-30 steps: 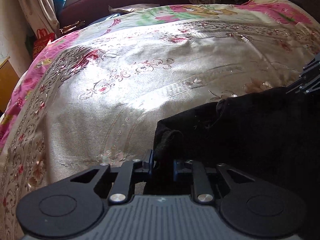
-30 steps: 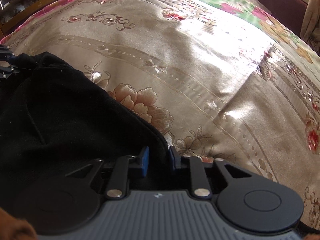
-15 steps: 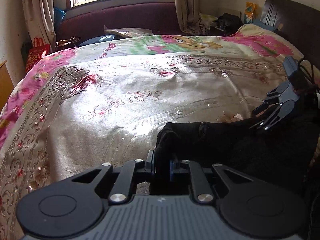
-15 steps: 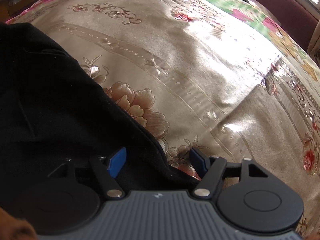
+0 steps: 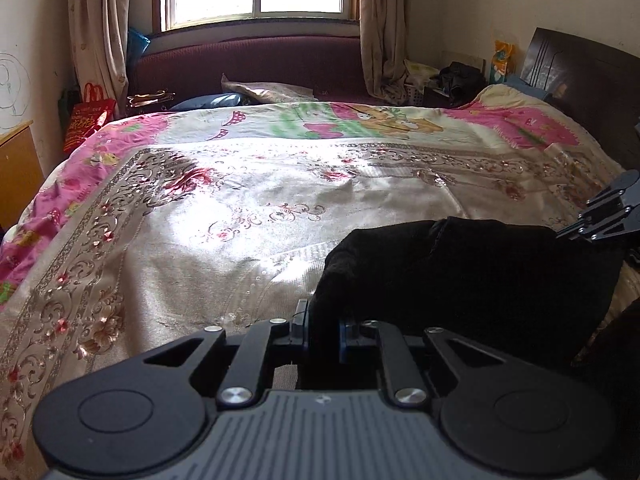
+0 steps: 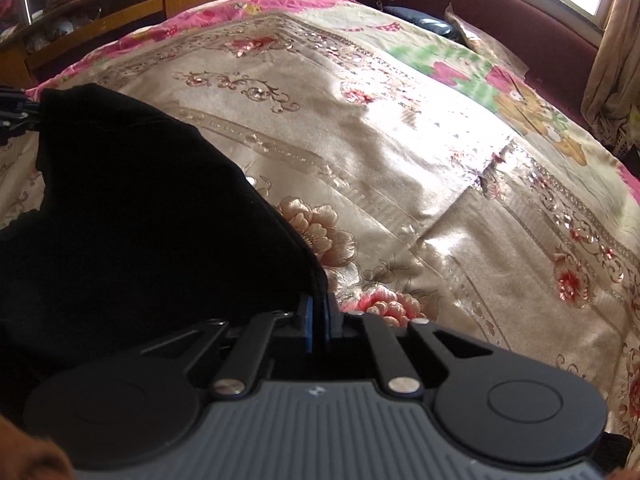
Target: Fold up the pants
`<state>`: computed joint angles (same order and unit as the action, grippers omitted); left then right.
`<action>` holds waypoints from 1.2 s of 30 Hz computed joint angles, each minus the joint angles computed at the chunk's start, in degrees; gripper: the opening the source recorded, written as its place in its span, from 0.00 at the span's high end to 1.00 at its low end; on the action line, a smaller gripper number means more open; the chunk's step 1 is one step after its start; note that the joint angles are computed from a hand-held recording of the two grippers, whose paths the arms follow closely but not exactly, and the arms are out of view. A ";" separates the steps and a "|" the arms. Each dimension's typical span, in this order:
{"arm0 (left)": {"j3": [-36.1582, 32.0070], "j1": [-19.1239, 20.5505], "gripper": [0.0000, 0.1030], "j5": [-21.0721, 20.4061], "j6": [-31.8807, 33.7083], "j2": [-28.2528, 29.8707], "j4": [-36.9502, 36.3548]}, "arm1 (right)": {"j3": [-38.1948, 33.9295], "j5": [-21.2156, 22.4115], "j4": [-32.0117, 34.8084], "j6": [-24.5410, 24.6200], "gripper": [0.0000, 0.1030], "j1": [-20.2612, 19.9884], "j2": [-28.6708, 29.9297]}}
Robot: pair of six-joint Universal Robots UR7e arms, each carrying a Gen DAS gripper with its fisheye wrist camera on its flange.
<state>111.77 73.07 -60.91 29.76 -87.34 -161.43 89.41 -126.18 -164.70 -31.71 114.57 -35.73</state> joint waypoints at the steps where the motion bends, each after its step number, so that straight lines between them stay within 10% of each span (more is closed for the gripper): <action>1: 1.00 -0.51 0.72 -0.03 -0.27 -1.49 0.02 | 1.78 0.18 -0.98 1.10 0.95 0.91 -1.43; 16: 21.04 -6.37 0.71 4.13 -10.16 -28.86 9.63 | 29.45 4.63 -2.83 21.00 0.94 11.43 -14.33; 23: 28.19 -5.01 0.69 13.13 -7.74 -32.16 9.22 | 35.11 -1.74 -12.04 17.65 0.88 13.28 -6.08; 29: 30.30 -4.35 0.65 13.56 -6.57 -34.68 5.09 | 32.68 -4.32 -5.31 16.90 0.72 16.81 -6.39; 36: 31.78 -3.75 0.65 12.35 -4.86 -36.43 3.73 | 28.41 0.29 -20.29 -2.07 0.34 22.29 1.65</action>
